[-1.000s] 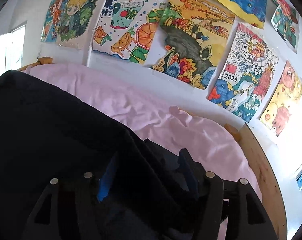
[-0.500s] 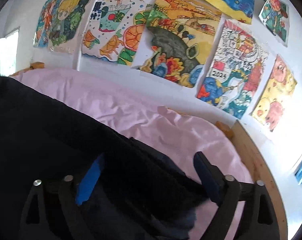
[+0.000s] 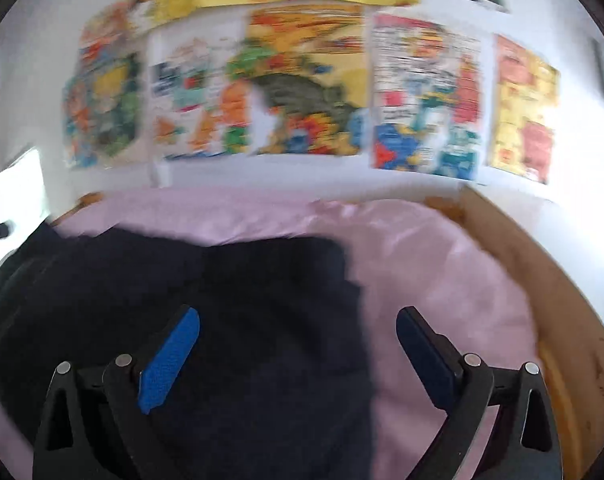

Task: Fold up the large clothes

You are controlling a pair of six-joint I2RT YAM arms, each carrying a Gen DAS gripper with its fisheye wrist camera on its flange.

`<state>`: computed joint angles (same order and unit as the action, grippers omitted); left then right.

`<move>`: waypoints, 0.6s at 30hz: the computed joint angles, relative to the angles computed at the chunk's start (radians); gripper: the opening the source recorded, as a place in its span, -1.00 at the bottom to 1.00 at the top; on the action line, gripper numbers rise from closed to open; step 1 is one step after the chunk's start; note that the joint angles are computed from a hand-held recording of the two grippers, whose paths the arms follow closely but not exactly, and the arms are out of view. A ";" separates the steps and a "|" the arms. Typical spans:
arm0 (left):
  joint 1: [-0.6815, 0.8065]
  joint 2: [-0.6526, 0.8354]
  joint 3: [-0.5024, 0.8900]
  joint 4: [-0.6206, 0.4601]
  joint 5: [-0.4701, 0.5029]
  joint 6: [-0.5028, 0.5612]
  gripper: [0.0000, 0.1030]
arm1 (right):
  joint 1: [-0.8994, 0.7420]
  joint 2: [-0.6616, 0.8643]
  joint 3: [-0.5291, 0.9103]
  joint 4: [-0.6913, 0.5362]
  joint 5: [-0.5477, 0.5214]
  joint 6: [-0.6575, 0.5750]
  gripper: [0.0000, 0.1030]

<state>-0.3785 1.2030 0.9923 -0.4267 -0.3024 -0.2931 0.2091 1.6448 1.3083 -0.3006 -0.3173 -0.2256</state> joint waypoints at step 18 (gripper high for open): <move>0.093 0.381 0.042 0.201 0.057 0.048 0.98 | 0.099 0.441 0.413 -0.173 0.050 -0.043 1.00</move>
<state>-0.2852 1.5839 1.0341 -0.2257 -0.2449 -0.2447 0.3080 2.0856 1.7216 -0.4738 -0.2677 -0.2685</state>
